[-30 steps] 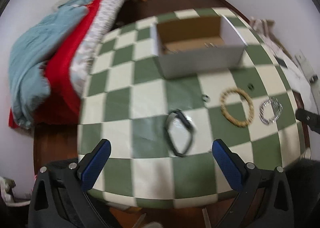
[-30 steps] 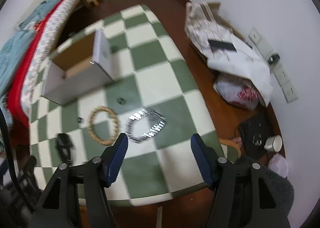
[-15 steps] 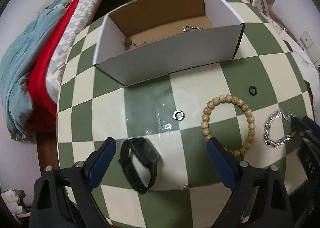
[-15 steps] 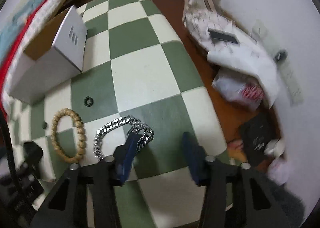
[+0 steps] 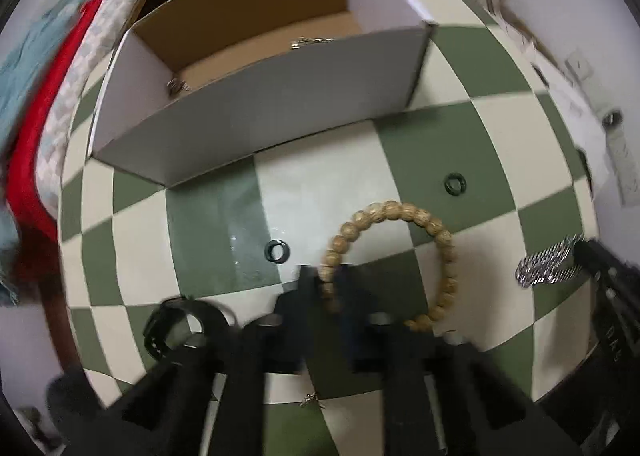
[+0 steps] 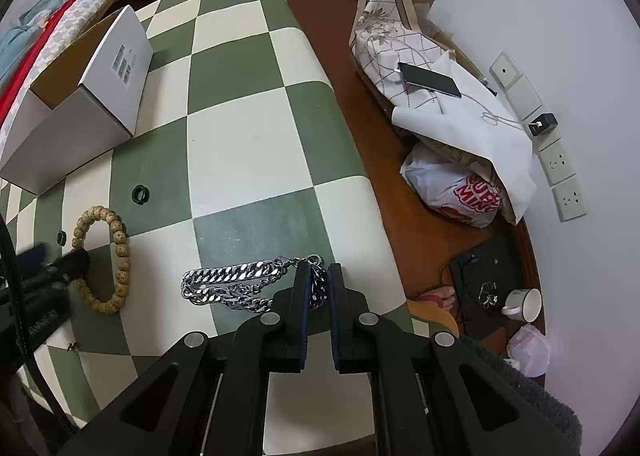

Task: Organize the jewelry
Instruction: 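Grasp the thick silver curb chain with the right tool while the left grasps the wooden bead bracelet, then carry the curb chain and bead bracelet over the white box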

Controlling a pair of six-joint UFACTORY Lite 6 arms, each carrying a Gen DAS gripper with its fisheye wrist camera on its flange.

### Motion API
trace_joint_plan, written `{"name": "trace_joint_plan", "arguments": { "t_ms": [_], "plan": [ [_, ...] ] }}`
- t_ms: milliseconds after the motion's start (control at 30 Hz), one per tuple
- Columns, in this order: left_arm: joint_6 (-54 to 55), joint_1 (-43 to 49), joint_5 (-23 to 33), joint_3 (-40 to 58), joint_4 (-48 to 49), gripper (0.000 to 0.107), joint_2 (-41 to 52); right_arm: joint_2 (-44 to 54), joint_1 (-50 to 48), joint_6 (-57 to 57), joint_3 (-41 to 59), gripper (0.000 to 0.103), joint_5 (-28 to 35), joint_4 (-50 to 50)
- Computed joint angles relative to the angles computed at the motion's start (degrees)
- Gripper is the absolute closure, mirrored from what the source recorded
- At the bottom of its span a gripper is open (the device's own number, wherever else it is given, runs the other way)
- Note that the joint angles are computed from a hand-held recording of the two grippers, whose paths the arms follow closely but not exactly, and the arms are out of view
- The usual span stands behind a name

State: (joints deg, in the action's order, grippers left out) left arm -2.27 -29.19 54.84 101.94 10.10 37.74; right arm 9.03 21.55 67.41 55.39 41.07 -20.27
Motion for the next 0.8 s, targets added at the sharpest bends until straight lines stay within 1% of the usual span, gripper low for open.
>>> {"name": "trace_joint_plan", "arguments": {
  "t_ms": [67,267,400,500,667,700,800],
  "plan": [
    [-1.44,-1.63,-1.21,-2.49,3.19,0.100,-1.79,0.43,0.00,-0.61,0.52,0.094,0.43,0.23],
    [-5.93,-3.47,-4.59,-11.81,8.34,0.101,-9.24,-0.42,0.50,-1.02,-0.26,0.094,-0.01,0.65],
    [-8.11,-3.71,-7.49,-16.87,10.51,0.101,-12.54,-0.03,1.98,0.34,0.17,0.094,0.19,0.10],
    [-8.93,-4.06,-8.08,-18.89,10.58,0.101,-14.84,0.54,2.34,0.09,0.84,0.094,-0.15,0.69],
    [-4.81,-1.47,-7.26,-15.85,6.69,0.101,-16.59,-1.11,4.16,2.85,1.54,0.095,0.98,-1.17],
    [-3.30,-0.37,-7.05,-13.47,5.95,0.101,-15.41,-1.66,4.33,3.18,1.75,0.095,1.28,-1.54],
    [-0.66,1.47,-6.26,-10.37,4.30,0.101,-15.47,-3.23,4.86,3.57,3.20,0.095,3.04,-2.32]
  ]
}}
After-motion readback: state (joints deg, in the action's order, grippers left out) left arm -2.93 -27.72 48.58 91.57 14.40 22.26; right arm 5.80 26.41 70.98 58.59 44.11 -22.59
